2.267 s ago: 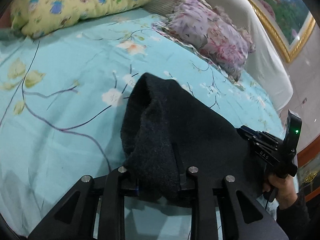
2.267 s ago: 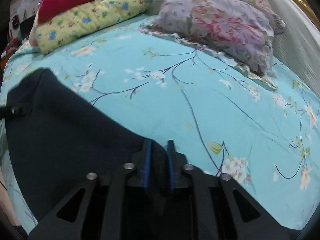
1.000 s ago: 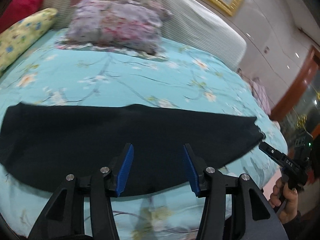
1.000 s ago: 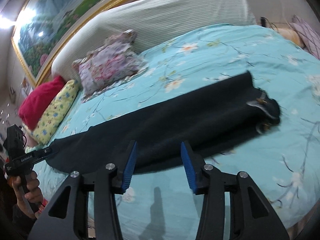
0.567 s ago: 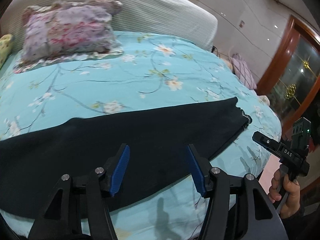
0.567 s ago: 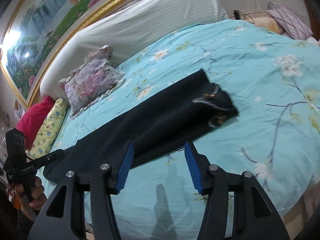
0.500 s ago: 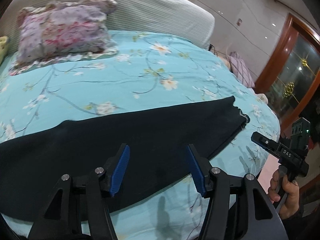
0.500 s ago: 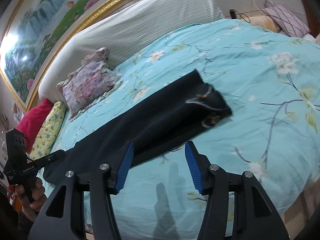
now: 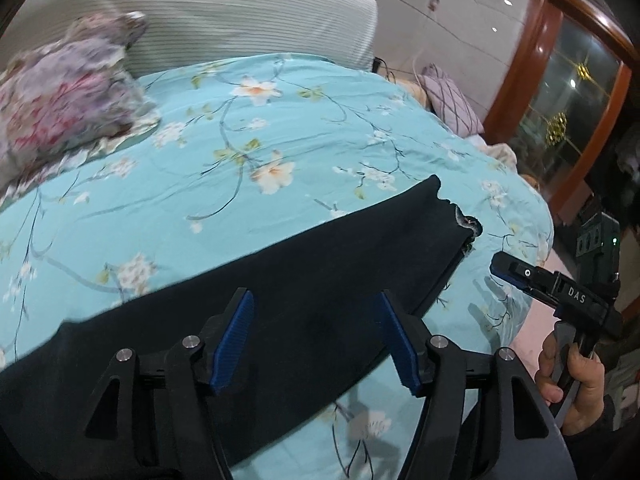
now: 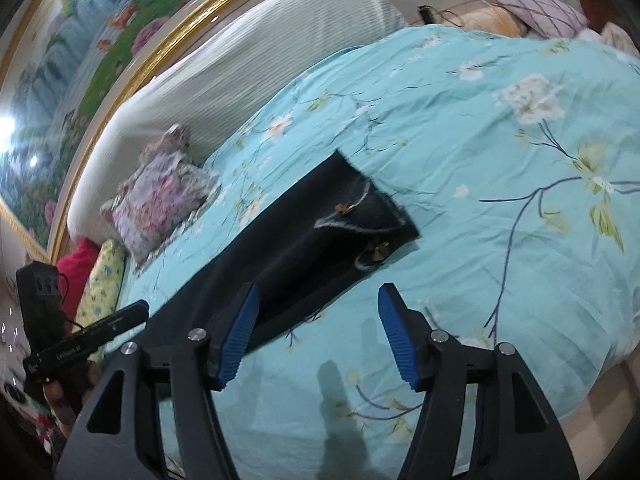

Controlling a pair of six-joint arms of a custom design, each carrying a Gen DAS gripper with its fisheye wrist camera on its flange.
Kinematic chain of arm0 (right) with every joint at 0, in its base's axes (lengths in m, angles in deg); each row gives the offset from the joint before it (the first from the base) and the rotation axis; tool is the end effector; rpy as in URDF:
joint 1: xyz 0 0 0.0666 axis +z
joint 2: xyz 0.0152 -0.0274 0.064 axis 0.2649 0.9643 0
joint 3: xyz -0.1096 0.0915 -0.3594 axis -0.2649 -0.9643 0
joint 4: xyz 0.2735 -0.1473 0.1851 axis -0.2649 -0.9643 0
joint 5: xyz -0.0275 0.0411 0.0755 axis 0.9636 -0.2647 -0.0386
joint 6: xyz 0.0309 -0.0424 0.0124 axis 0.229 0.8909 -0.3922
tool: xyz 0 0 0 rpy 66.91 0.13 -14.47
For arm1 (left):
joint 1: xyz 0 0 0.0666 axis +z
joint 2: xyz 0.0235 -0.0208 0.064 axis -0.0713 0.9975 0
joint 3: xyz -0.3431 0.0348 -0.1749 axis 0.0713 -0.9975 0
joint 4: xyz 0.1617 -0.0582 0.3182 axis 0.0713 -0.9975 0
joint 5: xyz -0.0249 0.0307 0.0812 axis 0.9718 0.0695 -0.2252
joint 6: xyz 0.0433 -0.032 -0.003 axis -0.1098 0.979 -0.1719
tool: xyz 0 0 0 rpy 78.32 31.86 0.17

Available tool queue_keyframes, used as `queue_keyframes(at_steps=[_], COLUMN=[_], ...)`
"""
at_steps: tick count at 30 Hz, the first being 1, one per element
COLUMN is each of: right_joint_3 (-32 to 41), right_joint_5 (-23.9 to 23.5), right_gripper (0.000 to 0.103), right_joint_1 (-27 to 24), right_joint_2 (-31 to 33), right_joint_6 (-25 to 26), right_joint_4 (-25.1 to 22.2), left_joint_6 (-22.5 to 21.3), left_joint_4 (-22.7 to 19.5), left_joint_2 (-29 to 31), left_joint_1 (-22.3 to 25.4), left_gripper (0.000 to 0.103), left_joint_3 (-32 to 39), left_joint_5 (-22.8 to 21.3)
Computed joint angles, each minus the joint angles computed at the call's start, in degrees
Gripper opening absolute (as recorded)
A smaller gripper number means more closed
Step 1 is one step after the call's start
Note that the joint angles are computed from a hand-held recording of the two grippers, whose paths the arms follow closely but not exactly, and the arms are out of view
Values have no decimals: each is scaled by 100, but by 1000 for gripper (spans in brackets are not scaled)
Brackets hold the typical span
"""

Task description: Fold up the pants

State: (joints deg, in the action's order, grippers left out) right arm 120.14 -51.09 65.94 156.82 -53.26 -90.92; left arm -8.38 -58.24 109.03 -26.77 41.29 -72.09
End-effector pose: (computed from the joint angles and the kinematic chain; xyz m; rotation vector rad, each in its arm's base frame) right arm 0.2848 0.3306 0.4103 0.2509 2.3127 0.6751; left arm 0.3606 -0.1563 0.4013 0.3165 2.4408 -0.4246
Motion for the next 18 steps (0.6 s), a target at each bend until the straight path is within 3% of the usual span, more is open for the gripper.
queue_keyframes(at_steps=[9,13,18], right_joint_3=[-11,-74,-72], right_joint_5=[-195,-43,-258], right_gripper=[64,64,64], right_joint_1=[-352,-459,-612], right_joint_2=[164,163,253], right_joint_6=[-1011,-1485,-1419], right_joint_4=[189,199,448], left_joint_6=[-550,-801,-964], left_joint_4=[-515,-924,-1537], left_joint_2=[1018,1641,2509], left_joint_1=[-81,-10,-6], left_gripper=[73,74,74], left_joint_3=[1209,1868,2741], left_joint_5=[411,962,1356])
